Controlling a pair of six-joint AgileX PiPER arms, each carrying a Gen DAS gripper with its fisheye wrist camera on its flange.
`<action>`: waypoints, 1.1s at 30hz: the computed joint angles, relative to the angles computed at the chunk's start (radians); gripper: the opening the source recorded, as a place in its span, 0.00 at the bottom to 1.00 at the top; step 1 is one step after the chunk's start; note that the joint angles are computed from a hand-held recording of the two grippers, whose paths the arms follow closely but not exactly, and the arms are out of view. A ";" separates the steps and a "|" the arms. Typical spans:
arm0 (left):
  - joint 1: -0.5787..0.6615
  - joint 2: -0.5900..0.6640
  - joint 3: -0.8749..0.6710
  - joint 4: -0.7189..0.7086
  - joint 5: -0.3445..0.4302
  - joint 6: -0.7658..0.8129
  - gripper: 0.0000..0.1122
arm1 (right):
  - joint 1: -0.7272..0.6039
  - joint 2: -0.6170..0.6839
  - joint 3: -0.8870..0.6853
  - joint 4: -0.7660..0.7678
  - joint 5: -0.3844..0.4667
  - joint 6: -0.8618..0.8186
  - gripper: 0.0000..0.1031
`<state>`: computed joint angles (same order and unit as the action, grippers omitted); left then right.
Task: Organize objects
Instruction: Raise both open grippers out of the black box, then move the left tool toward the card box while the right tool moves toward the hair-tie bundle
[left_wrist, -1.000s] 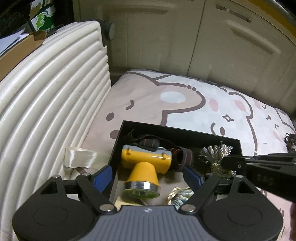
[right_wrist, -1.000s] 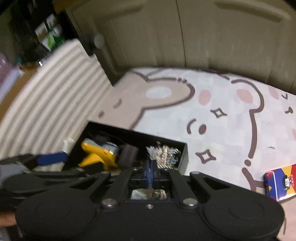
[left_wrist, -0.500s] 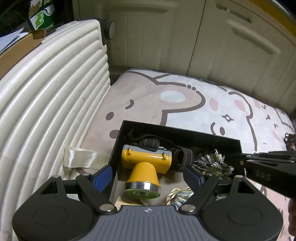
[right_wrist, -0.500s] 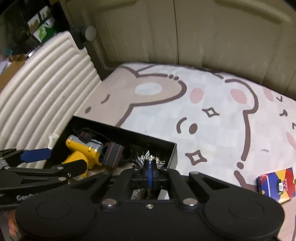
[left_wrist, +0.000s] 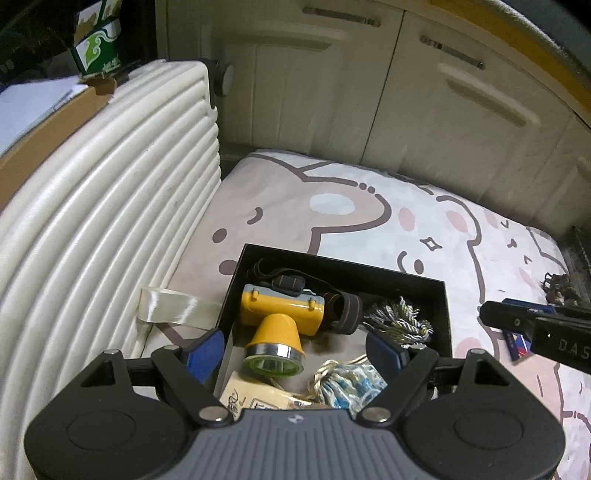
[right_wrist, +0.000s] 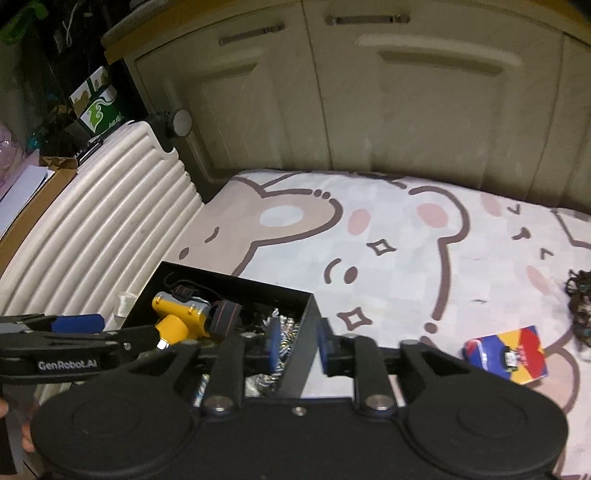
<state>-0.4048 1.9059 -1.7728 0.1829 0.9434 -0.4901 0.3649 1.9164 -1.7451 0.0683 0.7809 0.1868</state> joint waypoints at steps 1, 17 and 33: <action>-0.005 -0.008 0.003 0.007 0.005 -0.003 0.76 | 0.000 -0.013 0.013 -0.008 -0.004 0.006 0.30; -0.074 -0.077 0.019 0.110 0.071 -0.073 0.92 | 0.031 -0.154 0.130 -0.216 0.020 0.132 0.82; -0.089 -0.128 0.051 0.159 0.097 -0.098 0.92 | 0.028 -0.220 0.183 -0.302 0.047 0.180 1.00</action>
